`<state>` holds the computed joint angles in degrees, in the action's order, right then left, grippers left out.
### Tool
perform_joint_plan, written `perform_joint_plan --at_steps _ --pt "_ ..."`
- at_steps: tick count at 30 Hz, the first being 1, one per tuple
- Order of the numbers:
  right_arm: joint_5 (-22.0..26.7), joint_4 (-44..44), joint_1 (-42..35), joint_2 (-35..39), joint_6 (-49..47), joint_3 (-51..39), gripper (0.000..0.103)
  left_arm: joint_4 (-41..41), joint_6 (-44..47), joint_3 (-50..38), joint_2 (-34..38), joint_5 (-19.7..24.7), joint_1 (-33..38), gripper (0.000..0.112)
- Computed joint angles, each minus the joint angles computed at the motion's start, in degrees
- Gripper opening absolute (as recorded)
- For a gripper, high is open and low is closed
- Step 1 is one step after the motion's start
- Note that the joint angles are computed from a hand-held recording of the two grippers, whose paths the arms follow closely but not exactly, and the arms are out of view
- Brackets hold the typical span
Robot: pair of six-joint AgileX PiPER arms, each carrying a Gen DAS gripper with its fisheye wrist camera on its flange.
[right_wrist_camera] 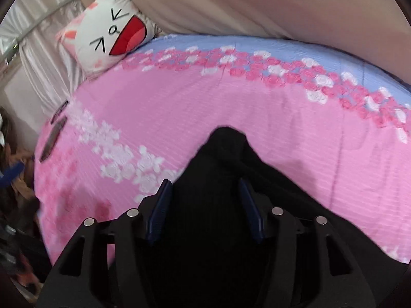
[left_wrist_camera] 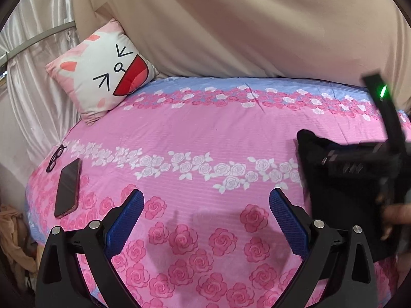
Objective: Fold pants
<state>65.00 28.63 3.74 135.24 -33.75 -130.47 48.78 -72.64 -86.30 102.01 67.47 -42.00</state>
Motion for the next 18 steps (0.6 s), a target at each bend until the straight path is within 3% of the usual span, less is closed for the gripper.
perform_joint_plan --at_steps 4,7,8,10,13,15,18 --pt "-1.8 7.9 -1.6 -6.8 -4.3 7.6 0.053 -0.8 0.3 0.6 0.0 -2.4 0.8 0.097" --pt "-5.2 -0.1 1.6 -4.4 -4.9 10.3 0.054 -2.5 2.1 -1.6 1.9 -4.2 1.1 0.097" --pt "-8.8 -0.9 2.2 -5.5 -5.8 12.9 0.054 -3.1 2.9 -2.3 2.2 -5.0 1.1 0.097" --pt "-10.6 -0.6 2.3 -9.3 -5.7 16.5 0.054 -3.3 3.8 -3.4 2.3 -5.7 0.5 0.097" --pt "-10.8 10.0 -3.5 -19.1 -13.8 27.0 0.054 -2.6 3.9 -3.5 1.6 -6.1 -0.7 0.097" --pt "-12.7 11.6 -8.2 -24.7 -17.7 34.5 0.065 -2.5 3.8 -3.4 1.2 -6.3 -1.4 0.097" --pt "-12.8 14.4 -19.1 -30.5 -21.7 43.7 0.065 -4.5 5.7 -5.0 2.1 -7.0 -2.6 0.097"
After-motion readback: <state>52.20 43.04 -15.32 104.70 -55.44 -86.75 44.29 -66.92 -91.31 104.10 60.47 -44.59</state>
